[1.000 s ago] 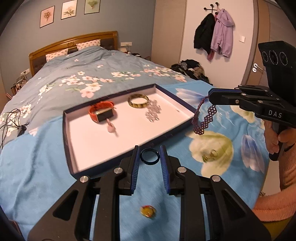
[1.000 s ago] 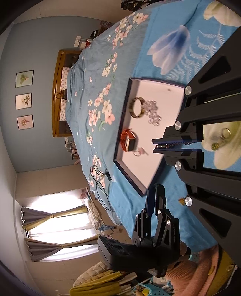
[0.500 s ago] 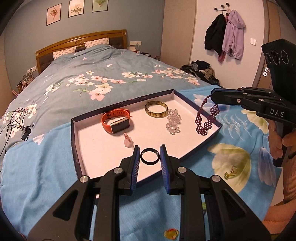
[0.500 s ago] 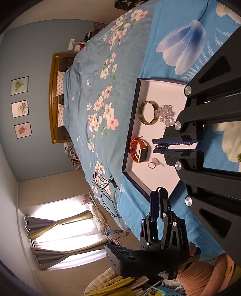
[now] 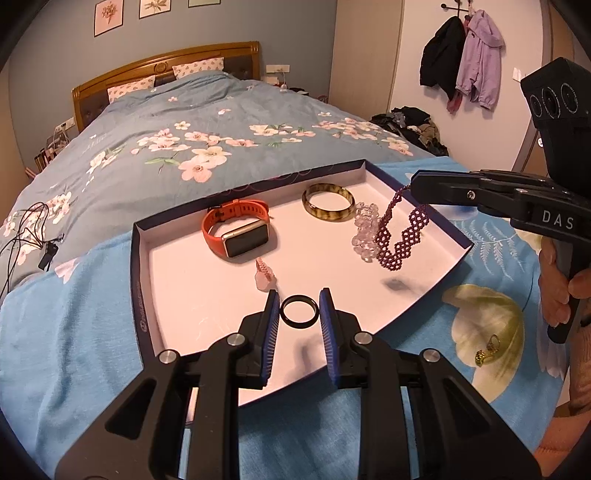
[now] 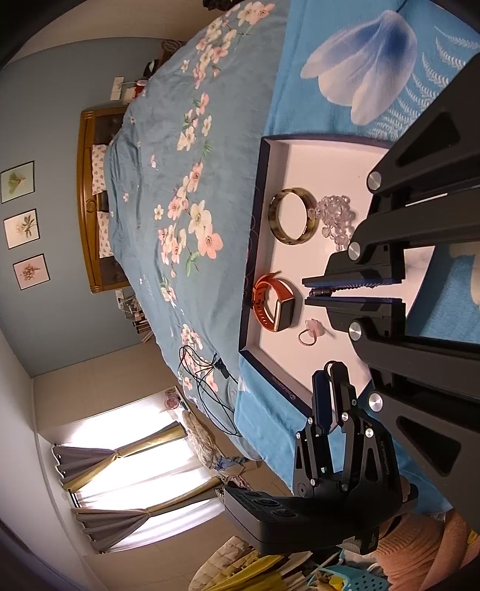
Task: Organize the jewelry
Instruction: 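Carry the necklace and black ring into the box and open both grippers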
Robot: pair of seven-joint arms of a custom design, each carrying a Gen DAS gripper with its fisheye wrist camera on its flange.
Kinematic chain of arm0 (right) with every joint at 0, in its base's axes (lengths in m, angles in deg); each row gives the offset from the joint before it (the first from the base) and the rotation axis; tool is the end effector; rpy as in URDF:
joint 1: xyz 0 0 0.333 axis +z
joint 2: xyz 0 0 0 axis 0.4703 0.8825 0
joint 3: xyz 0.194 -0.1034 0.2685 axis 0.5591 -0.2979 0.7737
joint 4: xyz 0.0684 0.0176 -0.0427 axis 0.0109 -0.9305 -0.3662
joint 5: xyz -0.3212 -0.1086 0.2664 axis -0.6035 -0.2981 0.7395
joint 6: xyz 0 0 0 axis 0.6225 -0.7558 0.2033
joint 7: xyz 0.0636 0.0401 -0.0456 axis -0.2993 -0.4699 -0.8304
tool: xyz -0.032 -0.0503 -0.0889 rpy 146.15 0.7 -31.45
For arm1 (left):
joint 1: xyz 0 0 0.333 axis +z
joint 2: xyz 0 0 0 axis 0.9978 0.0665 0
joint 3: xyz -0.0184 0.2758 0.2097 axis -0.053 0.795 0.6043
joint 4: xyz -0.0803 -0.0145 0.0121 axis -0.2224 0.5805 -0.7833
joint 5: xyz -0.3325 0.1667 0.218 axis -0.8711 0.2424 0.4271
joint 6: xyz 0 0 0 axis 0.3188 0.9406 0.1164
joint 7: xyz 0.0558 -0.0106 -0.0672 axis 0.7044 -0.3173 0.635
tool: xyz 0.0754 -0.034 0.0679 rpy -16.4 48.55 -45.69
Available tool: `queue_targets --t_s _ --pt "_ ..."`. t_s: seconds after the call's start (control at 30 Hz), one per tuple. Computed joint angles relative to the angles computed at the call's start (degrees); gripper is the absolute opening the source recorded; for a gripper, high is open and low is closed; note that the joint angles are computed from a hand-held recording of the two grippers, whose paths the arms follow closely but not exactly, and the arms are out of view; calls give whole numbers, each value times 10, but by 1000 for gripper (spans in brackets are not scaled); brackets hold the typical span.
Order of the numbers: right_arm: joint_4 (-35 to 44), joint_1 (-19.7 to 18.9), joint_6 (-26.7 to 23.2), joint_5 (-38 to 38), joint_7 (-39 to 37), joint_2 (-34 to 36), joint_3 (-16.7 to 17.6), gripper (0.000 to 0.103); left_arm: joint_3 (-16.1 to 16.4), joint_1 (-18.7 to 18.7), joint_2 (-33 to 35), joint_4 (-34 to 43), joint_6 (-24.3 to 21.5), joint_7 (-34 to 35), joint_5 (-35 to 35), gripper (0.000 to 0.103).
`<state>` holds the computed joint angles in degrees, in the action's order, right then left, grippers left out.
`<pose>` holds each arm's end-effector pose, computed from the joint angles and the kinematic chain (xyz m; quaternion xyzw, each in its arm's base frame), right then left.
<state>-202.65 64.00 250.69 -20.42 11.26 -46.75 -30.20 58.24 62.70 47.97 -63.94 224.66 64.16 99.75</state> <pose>0.4531 0.3411 0.5171 -0.7442 0.4905 -0.1150 0.4386 0.4037 -0.4398 0.5154 -0.5098 0.7729 -0.3291 0.1857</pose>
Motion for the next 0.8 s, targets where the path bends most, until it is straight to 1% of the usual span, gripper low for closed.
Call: queue_targets --t_s 0.17,0.27,0.43,0.6,0.67,0.7,0.8 --pt "11 -6 -13 14 -5 16 0 3 7 -4 17 10 -6 23 -33 22" --pt "14 -20 -19 12 3 23 8 3 11 -6 26 15 -12 31 -43 22" --pt "17 -47 -24 -26 42 33 22 3 18 -10 44 32 -24 42 -58 22" --pt "26 -65 -47 -52 72 48 28 3 25 -13 57 44 -32 47 -69 22" --pt "28 -67 -56 -44 66 53 29 3 28 -14 61 48 -34 48 -71 22" --pt "28 -73 -59 -68 88 56 32 3 29 -14 63 50 -36 48 -70 22" --pt "33 -81 -66 -105 121 64 37 3 32 -15 69 56 -39 51 -74 22"
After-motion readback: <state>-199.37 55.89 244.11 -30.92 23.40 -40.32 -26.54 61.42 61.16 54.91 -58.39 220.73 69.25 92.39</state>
